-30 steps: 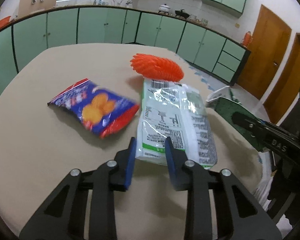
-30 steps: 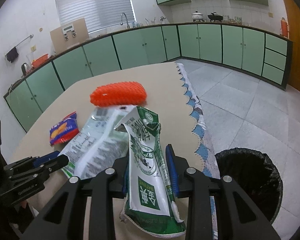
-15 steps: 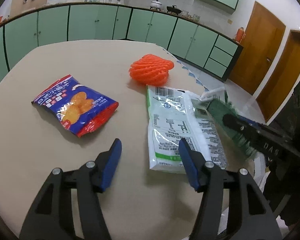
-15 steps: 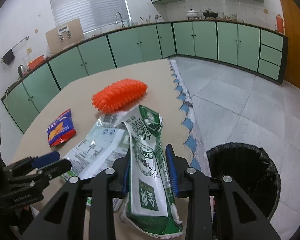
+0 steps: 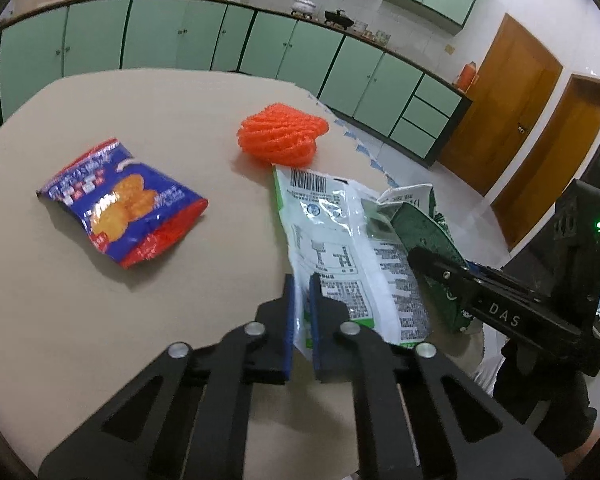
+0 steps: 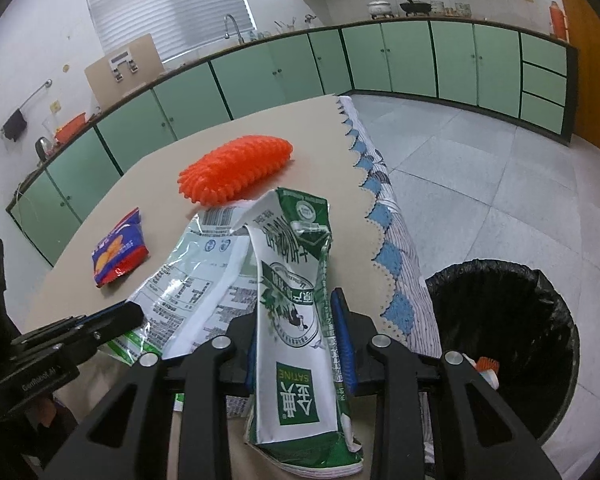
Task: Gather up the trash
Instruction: 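Grasp and lift the clear printed plastic bag with the left tool while the right tool holds the carton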
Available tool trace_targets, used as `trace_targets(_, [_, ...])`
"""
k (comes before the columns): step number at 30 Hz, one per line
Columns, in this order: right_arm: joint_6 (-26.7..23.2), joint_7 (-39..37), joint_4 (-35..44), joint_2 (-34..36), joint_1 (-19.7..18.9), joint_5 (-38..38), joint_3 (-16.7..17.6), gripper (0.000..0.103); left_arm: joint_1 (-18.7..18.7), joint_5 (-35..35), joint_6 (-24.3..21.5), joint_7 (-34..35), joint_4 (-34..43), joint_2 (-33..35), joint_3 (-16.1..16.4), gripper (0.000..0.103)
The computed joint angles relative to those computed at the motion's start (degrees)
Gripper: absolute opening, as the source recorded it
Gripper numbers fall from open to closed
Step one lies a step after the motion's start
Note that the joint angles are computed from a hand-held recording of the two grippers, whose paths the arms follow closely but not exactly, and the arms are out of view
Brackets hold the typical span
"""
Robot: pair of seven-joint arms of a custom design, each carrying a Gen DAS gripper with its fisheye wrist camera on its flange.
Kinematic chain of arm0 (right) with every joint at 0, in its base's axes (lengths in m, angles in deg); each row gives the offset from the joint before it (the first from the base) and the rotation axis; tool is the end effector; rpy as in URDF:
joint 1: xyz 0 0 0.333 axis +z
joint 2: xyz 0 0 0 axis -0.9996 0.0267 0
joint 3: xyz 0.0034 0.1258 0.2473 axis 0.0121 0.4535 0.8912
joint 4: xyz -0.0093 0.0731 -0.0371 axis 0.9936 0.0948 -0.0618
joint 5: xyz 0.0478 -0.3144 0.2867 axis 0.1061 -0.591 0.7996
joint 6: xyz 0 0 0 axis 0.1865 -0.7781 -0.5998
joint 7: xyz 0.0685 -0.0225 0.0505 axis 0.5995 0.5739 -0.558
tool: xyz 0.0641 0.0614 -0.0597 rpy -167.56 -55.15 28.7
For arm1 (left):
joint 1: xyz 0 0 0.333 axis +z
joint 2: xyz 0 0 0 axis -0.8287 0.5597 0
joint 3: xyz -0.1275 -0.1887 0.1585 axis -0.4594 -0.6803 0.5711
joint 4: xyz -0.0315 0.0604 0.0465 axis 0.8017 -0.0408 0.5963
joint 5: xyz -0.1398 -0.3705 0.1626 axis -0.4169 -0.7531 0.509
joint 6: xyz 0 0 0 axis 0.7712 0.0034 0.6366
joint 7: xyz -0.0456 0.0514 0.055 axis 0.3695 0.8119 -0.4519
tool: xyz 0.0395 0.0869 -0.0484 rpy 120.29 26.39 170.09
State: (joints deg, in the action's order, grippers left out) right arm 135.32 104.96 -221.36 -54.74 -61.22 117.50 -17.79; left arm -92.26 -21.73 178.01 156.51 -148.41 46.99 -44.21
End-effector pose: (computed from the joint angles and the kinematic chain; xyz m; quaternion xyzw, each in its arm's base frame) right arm 0.4411 0.0886 0.3862 -0.6615 0.6245 -0.1657 0.3808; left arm 0.4611 -0.2751 0.3787 -0.5992 0.6846 -0.3990 0.1141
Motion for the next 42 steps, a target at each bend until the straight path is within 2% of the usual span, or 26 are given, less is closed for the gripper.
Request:
trace_targets(2, [0.14, 1.06, -0.32, -0.58, -1.97, -1.13, 2.36, 0.029, 8.01, 5.92, 0.57, -5.58, -0.67, -0.87, -7.35, 0.001])
trace_targets(3, [0.26, 1.88, -0.45, -0.82, -3.11, -1.89, 3.74, 0.028, 10.24, 7.54, 0.77, -7.27, -1.12, -1.48, -9.42, 0.001])
trace_targets(4, [0.40, 2.91, -0.74, -1.46, -4.66, -2.91, 5.51, 0.028, 11.51, 8.89, 1.08, -8.77, -1.46, -2.13, -10.52, 0.001])
trace_targets(8, [0.90, 4.69, -1.76, -4.42, -5.03, -4.81, 5.83, 0.028, 14.86, 13.06, 1.08, -12.72, -2.40, -4.82, -13.14, 0.000])
trace_targets(10, [0.78, 5.71, -2.22, -6.07, -5.36, -5.54, 5.78, 0.028, 13.78, 14.15, 1.44, -13.63, -3.14, -6.21, -11.89, 0.000])
trace_targets(12, [0.57, 6.06, -2.45, -7.44, -4.72, -5.92, 4.69, 0.028, 15.45, 15.95, 1.56, -15.50, -3.77, -7.63, -13.42, 0.000])
trace_targets(16, [0.75, 6.77, -3.25, -9.75, -5.09, -7.08, 4.62, 0.028, 17.10, 19.13, 1.38, -18.64, -5.06, -10.54, -15.03, 0.000])
trace_targets(19, [1.16, 7.70, -4.10, -11.38, -5.86, -7.80, 5.09, 0.028, 19.73, 21.66, 2.52, -21.23, -5.80, -11.94, -17.41, 0.000])
trace_targets(21, [1.30, 8.64, -4.57, -12.24, -6.95, -8.40, 5.90, 0.028, 18.64, 23.01, 3.28, -22.05, -6.28, -12.33, -15.88, 0.000])
trace_targets(23, [1.42, 9.46, -4.96, -12.97, -7.61, -8.97, 6.28, 0.028, 18.96, 24.51, 3.67, -23.16, -5.88, -12.15, -16.05, 0.000])
trace_targets(26, [1.56, 10.58, -5.71, -14.41, -8.81, -9.81, 6.86, 0.028, 18.43, 26.93, 4.36, -24.32, -4.24, -10.84, -15.16, 0.000])
trace_targets(28, [1.54, 11.28, -6.16, -15.57, -9.80, -10.46, 7.29, 0.028, 18.97, 28.50, 4.85, -25.33, -3.16, -9.96, -15.68, 0.000])
trace_targets(36, [0.24, 14.91, -9.47, -22.10, -16.83, -13.38, 10.63, 0.028, 18.85, 33.32, 6.46, -27.41, 3.65, -4.09, -16.81, 0.000])
trace_targets(38, [0.07, 15.80, -10.11, -23.26, -18.50, -14.09, 11.05, 0.028, 20.66, 33.75, 6.73, -27.52, 5.27, -2.80, -19.32, 0.000])
trace_targets(42, [-0.53, 18.12, -11.84, -26.34, -22.21, -15.24, 12.31, 0.028, 21.05, 34.81, 6.67, -27.05, 9.29, 0.93, -21.29, 0.000])
